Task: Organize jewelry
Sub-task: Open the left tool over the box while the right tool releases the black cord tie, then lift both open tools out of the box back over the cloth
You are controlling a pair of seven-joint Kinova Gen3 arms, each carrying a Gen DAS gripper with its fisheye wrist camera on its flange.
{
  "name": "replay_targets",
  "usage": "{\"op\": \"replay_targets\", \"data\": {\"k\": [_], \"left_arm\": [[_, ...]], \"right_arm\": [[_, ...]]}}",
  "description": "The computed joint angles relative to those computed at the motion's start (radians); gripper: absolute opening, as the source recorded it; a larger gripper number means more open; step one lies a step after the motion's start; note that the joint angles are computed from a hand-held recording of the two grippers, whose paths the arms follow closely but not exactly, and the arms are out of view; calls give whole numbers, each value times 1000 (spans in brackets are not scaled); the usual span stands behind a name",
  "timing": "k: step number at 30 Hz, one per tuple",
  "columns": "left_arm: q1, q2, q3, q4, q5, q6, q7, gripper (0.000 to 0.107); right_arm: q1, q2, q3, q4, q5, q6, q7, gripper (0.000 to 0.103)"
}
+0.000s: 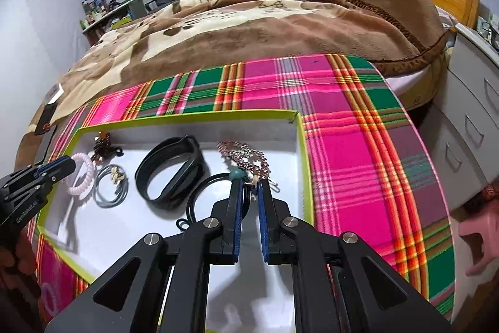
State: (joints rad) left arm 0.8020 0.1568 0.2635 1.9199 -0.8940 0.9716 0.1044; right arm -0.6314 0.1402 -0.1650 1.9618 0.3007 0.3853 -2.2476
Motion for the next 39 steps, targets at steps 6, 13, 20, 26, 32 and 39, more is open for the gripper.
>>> {"op": "replay_targets", "data": {"k": [6, 13, 20, 26, 32, 39], "left_arm": [[-4, -8, -2, 20, -16, -24, 21, 9], [9, -25, 16, 40, -53, -13, 72, 9], [24, -47, 44, 51, -68, 14, 102, 10], [74, -76, 99, 51, -91, 102, 153, 10], [157, -90, 170, 40, -110, 219, 245, 10], [308, -54, 237, -5, -121, 405, 361, 10]], "right_arm": [[-1, 1, 0, -6, -6, 10, 6, 10], [-31, -15, 4, 7, 56, 10, -54, 16], [-46, -56, -18, 35, 132, 4, -120, 17], [-21, -141, -69, 90, 172, -11, -175, 17], [38, -269, -170, 168, 183, -23, -230, 18], [92, -433, -268, 269, 89, -42, -225, 32]]}}
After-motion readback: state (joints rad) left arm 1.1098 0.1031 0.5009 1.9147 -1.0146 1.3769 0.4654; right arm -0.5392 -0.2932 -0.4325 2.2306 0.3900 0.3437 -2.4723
